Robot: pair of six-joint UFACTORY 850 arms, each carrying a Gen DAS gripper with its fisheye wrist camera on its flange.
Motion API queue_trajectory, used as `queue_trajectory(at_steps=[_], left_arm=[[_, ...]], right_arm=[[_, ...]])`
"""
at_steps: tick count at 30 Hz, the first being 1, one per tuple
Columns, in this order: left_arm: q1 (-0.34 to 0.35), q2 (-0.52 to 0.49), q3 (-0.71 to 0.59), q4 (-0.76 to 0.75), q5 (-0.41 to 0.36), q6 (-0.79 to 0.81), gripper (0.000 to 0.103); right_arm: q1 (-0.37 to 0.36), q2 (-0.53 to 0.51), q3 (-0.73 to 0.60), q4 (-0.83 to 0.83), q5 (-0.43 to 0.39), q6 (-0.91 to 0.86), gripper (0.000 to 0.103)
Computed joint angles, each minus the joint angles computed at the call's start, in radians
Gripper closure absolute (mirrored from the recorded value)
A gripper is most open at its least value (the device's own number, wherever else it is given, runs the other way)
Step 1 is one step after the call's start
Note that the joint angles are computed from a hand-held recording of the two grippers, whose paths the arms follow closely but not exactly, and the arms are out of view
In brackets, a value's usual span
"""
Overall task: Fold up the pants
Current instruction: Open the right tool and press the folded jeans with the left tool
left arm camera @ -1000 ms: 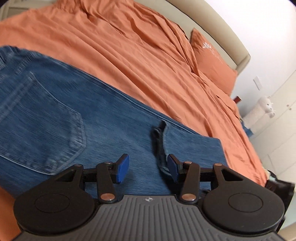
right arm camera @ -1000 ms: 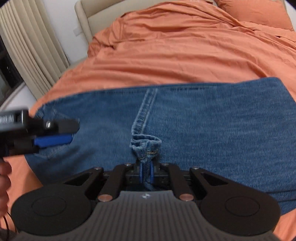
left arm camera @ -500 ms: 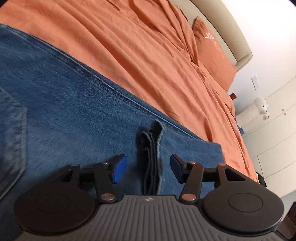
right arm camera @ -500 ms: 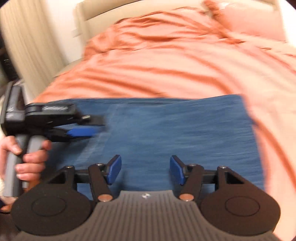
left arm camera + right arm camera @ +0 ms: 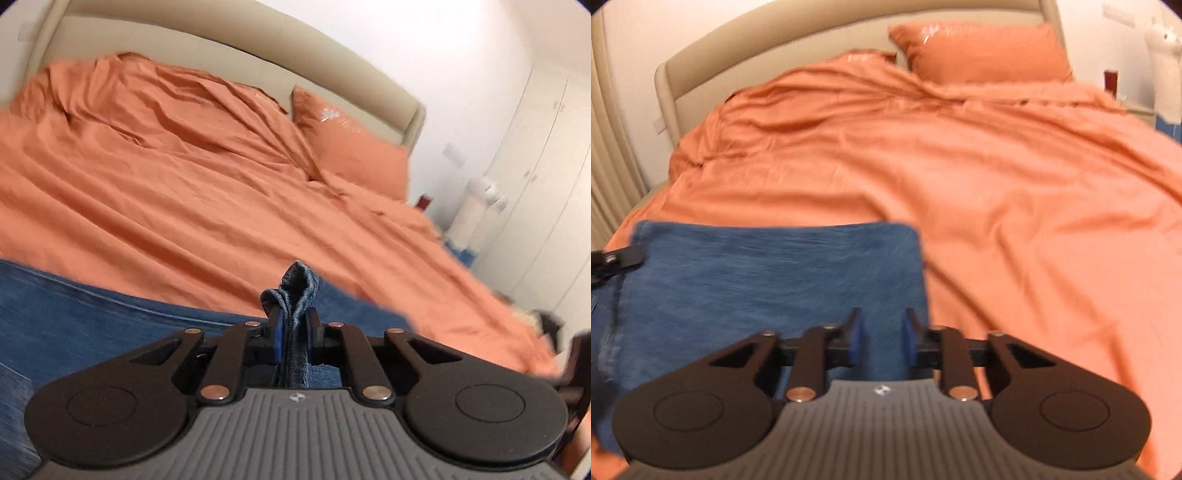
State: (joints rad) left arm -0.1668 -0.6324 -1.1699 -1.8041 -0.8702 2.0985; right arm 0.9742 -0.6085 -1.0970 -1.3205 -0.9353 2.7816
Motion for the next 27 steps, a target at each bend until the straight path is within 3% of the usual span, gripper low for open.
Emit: queue_trajectory(at_steps=[6,16,18,27], left_arm=[[-0.019,-0.094,-0.071,0.044,0.159,-0.088,0.091],[-0.028,-0.129,-0.106,0.118,0.194,-0.148,0.090],[-0.027,-0.123,-0.104,0.134,0.207,-0.160,0.081],[-0.015,-0.002,0.000,0.330,0.265,-0.271,0.062]], right_arm=[[-0.076,-0.028,-0.022,-0.049,-0.007,-0.099,0.103],[-0.158,-0.094,-0.027,-0.102,0.103,-0.097,0.103],[-0.160,-0.095,-0.025,-0.107,0.106,-0.093,0.103],[-0.089,0.004,-0.015,0.083,0.148,-0.258,0.102]])
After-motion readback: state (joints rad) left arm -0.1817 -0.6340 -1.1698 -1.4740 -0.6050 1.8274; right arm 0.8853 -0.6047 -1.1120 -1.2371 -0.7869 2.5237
